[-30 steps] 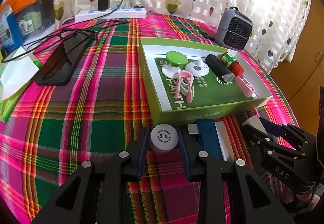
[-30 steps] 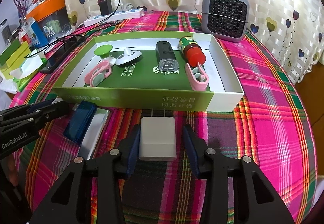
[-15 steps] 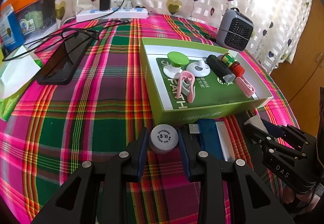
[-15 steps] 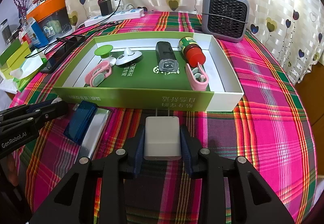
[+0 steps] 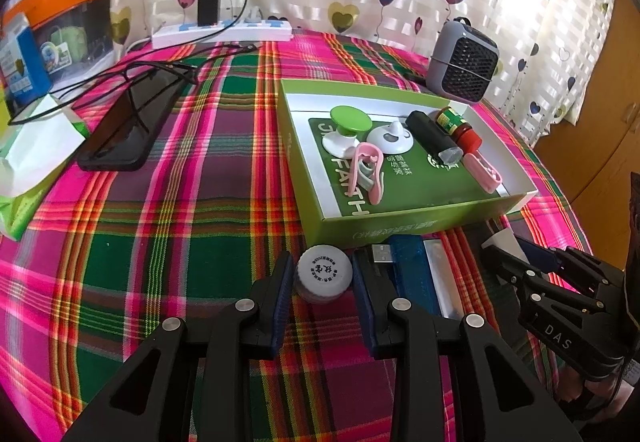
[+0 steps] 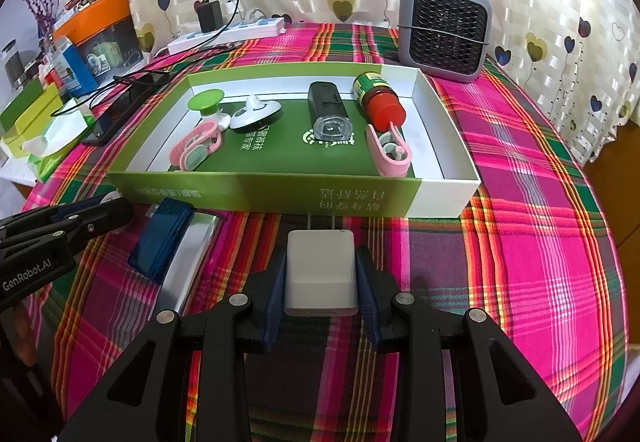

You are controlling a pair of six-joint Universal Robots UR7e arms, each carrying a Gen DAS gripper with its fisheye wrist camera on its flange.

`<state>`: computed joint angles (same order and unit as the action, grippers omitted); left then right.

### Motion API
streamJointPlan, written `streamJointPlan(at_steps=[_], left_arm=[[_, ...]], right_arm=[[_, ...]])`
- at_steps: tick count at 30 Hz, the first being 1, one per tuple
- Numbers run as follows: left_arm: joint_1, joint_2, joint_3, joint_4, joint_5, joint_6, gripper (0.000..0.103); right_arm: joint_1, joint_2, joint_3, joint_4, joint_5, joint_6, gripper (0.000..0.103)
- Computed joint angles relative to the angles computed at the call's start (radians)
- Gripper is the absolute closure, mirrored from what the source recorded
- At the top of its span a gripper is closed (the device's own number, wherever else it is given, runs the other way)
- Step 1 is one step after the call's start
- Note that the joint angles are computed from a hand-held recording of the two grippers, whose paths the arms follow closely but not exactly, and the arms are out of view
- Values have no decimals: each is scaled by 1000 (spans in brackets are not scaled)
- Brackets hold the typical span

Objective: Organize rigid objects
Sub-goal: 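Hold the charger and round container in both tools beside the box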

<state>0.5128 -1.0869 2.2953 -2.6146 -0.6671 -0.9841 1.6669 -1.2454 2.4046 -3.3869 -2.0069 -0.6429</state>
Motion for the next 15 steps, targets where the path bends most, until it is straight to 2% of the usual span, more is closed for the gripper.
streamJointPlan(at_steps=[15], left_arm=[[-27, -16, 3, 51, 24, -40, 75]], right_arm=[[-6, -22, 24, -24, 29, -24, 68]])
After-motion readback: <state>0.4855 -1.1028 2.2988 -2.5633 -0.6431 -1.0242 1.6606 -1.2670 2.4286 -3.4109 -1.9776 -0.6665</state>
